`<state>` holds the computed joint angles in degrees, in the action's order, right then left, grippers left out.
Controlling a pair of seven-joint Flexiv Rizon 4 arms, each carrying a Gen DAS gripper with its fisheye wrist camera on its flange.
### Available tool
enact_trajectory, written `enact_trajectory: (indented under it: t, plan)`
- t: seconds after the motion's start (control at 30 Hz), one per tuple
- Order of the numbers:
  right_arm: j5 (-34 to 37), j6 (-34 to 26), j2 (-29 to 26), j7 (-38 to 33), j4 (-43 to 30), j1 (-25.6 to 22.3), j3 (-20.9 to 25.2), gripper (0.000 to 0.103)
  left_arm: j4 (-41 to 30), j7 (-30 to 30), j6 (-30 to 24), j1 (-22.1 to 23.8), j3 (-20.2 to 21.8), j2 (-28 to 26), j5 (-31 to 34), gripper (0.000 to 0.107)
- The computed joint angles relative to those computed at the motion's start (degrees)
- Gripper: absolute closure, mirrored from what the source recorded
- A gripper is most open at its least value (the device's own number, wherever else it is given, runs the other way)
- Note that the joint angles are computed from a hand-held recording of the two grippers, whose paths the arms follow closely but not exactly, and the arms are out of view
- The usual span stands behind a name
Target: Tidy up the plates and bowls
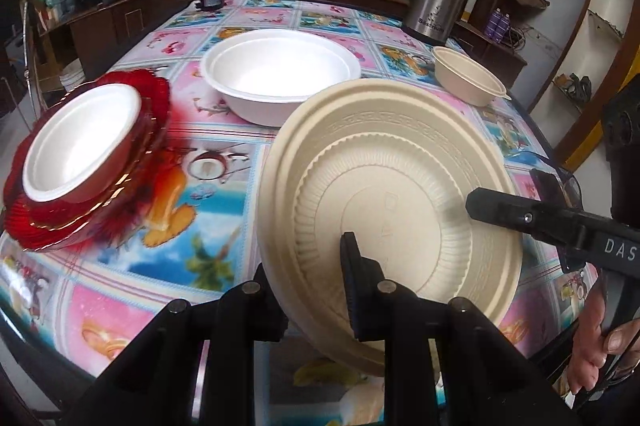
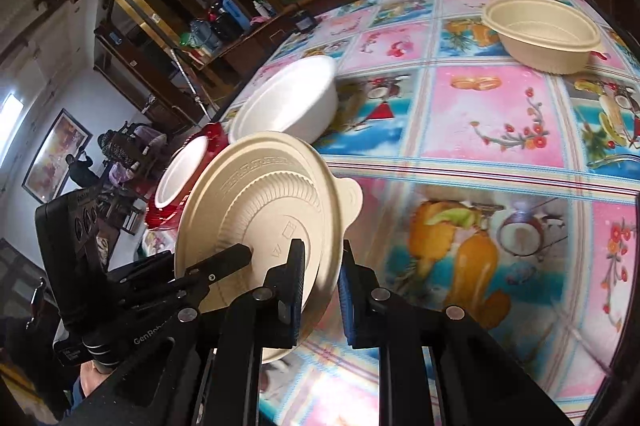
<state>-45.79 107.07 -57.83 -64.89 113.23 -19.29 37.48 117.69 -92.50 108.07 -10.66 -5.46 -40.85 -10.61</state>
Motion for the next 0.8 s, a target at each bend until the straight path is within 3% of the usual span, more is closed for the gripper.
enact_trajectory:
  t: [0.37, 0.63, 0.8]
  plan:
    - [0.51, 2.32, 2.52, 1.06, 0.67, 6.52, -3.65, 0.086, 5.39, -2.44, 5.01, 4.19, -1.17, 2.04, 2.49, 0.086]
    - [-1.6, 1.22, 1.59, 2.18, -0.67, 7.89, -3.46, 0.085, 7.32, -3.87, 7.11, 4.0, 0.31, 2.49, 2.28, 0.082]
    - [-0.85, 0.95, 2.34, 1.63, -1.2, 9.48, -3.93, 0.085, 8.28, -5.3, 9.11, 6.68, -1.24, 2.7, 4.13, 0.082]
